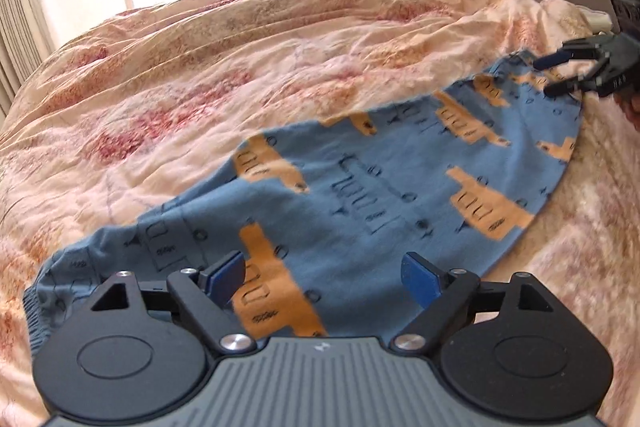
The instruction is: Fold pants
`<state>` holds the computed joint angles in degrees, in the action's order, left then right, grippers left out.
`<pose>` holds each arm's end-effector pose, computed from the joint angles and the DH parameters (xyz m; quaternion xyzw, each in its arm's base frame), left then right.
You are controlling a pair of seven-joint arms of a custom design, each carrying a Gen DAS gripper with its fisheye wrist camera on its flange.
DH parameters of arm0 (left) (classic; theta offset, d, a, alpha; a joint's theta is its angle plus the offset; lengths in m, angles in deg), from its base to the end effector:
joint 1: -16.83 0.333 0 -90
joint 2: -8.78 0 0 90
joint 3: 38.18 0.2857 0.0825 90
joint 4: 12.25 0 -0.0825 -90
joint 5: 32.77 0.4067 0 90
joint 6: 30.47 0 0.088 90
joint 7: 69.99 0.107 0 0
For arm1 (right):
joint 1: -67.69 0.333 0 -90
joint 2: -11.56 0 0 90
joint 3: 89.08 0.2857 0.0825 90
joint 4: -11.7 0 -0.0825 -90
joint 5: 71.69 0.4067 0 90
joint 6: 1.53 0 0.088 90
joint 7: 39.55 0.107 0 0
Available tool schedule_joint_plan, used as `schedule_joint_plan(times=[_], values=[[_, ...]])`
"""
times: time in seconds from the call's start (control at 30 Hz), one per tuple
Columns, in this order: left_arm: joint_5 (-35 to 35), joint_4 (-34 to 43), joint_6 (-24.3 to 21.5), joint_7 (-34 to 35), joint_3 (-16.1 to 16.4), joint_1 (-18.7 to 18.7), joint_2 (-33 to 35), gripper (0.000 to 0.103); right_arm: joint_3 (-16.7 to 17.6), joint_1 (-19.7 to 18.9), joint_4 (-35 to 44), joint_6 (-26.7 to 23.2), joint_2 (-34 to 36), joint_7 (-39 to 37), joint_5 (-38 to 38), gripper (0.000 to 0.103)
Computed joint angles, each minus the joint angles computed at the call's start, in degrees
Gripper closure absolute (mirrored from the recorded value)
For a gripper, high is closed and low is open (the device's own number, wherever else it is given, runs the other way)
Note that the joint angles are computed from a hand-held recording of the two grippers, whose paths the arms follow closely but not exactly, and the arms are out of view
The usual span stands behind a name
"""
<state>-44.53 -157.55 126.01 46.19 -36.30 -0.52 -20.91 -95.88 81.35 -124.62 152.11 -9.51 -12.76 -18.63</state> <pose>0.4541 -0.1170 0.4964 -0.4496 0.8195 -0.2822 0.2161 0.5077 0.0332 0.4875 -0.7722 0.4565 -0.1752 0.4056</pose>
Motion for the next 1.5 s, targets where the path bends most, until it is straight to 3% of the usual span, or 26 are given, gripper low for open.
schedule_joint_plan(times=[0.07,0.13,0.2,0.23,0.3,0.4,0.53,0.7,0.8,0.87,0.93,0.97,1.0,1.03,1.13,1.23,1.4,1.5], values=[[-1.0,2.2,-0.2,0.3,-0.5,-1.8,2.2,0.013,2.5,-1.2,-2.8,0.6,-1.8,-0.6,-6.7,0.014],[-1.5,4.2,-1.2,0.5,-1.7,-2.9,4.4,0.013,7.6,-4.8,-7.5,9.8,-3.0,3.6,-16.7,0.017],[-1.6,5.3,-1.4,1.0,-3.1,-3.6,5.8,0.013,13.0,-11.5,-10.5,17.4,-3.8,12.9,-24.1,0.018],[-2.2,5.7,-1.3,1.7,-3.4,-4.3,6.3,0.013,13.5,-13.4,-11.9,20.7,-4.8,18.1,-27.6,0.019],[-4.4,6.6,-0.4,3.7,-3.5,-6.1,7.5,0.013,9.5,-11.3,-12.8,21.6,-7.2,17.3,-24.1,0.017],[-11.3,9.9,0.4,8.4,-2.4,-9.8,10.8,0.013,-1.1,-4.4,-11.6,12.8,-10.7,17.0,-19.8,0.013],[-19.2,17.7,-1.0,11.9,-3.6,-10.5,17.6,0.013,-7.3,-0.6,-12.7,5.8,-14.9,20.9,-10.6,0.015],[-27.5,26.9,-5.8,13.9,-5.6,-8.7,24.6,0.013,-8.5,-0.1,-14.4,8.2,-14.2,26.3,-0.3,0.036],[-30.3,33.6,-9.8,11.0,-7.3,-6.5,29.9,0.013,-8.1,-0.9,-13.5,8.2,-11.7,28.1,1.7,0.049],[-33.3,39.8,-14.0,8.5,-8.6,-4.9,34.9,0.013,-8.9,-0.2,-13.2,8.1,-10.8,27.0,4.3,0.051],[-35.7,45.9,-17.9,5.7,-10.1,-3.4,39.9,0.013,-9.9,0.6,-13.1,7.8,-10.4,24.5,7.6,0.061],[-35.7,49.0,-18.2,3.1,-11.0,-3.1,42.6,0.013,-9.9,0.7,-13.1,7.9,-10.3,23.4,9.0,0.066],[-35.3,51.5,-18.1,0.7,-11.8,-3.0,44.7,0.013,-10.3,1.2,-13.2,8.0,-10.4,21.7,11.1,0.083],[-34.7,54.3,-18.5,-1.6,-12.5,-2.8,47.0,0.013,-11.2,1.8,-13.3,7.5,-10.6,19.4,13.9,0.084],[-25.1,63.4,-20.1,-10.5,-12.6,-4.8,53.3,0.015,-10.1,2.0,-14.5,9.6,-12.5,13.0,19.8,0.085],[-15.5,71.9,-24.6,-16.8,-12.2,-6.7,58.3,0.016,-8.4,2.7,-15.3,11.5,-14.7,6.8,24.2,0.085],[-10.0,81.1,-30.9,-20.0,-15.1,-6.2,63.4,0.017,-5.2,5.0,-15.9,13.3,-16.2,-1.0,25.1,0.085],[-5.3,83.4,-32.5,-22.4,-15.8,-6.7,64.8,0.026,-4.2,6.0,-16.0,13.9,-16.2,-2.9,25.5,0.085]])
